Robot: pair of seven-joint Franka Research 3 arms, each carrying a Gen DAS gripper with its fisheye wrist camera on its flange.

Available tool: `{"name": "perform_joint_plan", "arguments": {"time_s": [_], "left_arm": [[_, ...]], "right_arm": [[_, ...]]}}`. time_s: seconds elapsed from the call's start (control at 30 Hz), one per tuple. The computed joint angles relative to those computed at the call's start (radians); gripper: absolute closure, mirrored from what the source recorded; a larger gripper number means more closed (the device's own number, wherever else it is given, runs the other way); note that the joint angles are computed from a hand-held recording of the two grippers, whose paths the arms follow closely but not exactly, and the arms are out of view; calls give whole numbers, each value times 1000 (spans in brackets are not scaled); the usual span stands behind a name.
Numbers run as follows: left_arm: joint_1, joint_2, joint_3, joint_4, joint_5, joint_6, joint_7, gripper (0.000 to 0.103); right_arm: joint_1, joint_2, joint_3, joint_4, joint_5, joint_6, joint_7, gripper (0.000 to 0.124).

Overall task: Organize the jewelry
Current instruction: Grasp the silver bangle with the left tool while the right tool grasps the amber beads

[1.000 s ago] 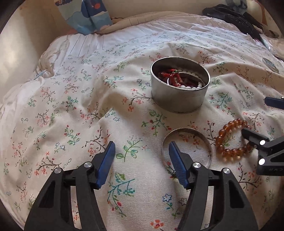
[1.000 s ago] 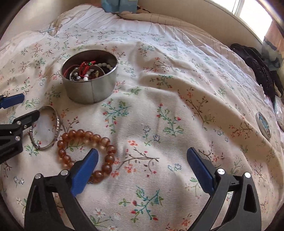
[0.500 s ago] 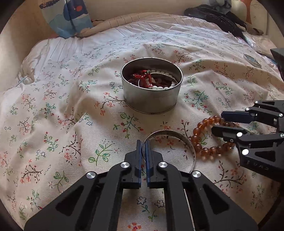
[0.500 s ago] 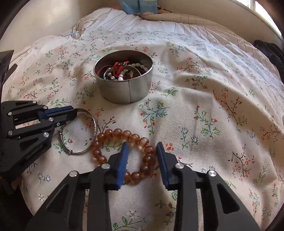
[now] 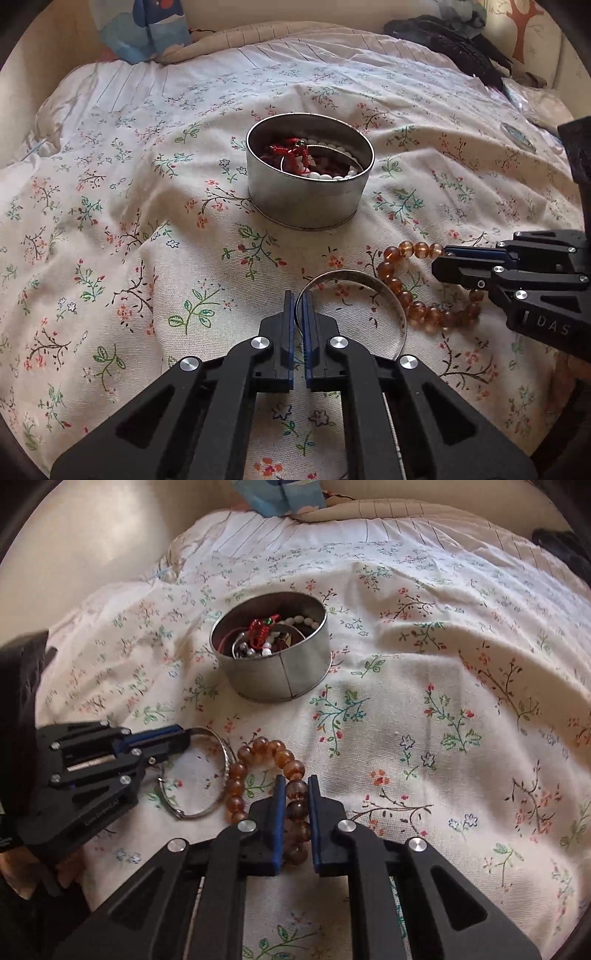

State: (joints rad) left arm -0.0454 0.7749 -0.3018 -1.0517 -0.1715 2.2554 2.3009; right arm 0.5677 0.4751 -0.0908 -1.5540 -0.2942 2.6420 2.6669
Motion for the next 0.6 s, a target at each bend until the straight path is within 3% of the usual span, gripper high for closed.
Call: {"name": "perform_joint_plan", "arguments": {"time_s": [0.23,0.6], "left_arm": [[65,4,-58,32,-134,-58,-1,99],[94,-73,-66,-82,-248,38,42,99]], "right_arm": [[32,-65,-58,-156,0,298,134,111],[198,-82,-251,-265,94,586,174,111]]}}
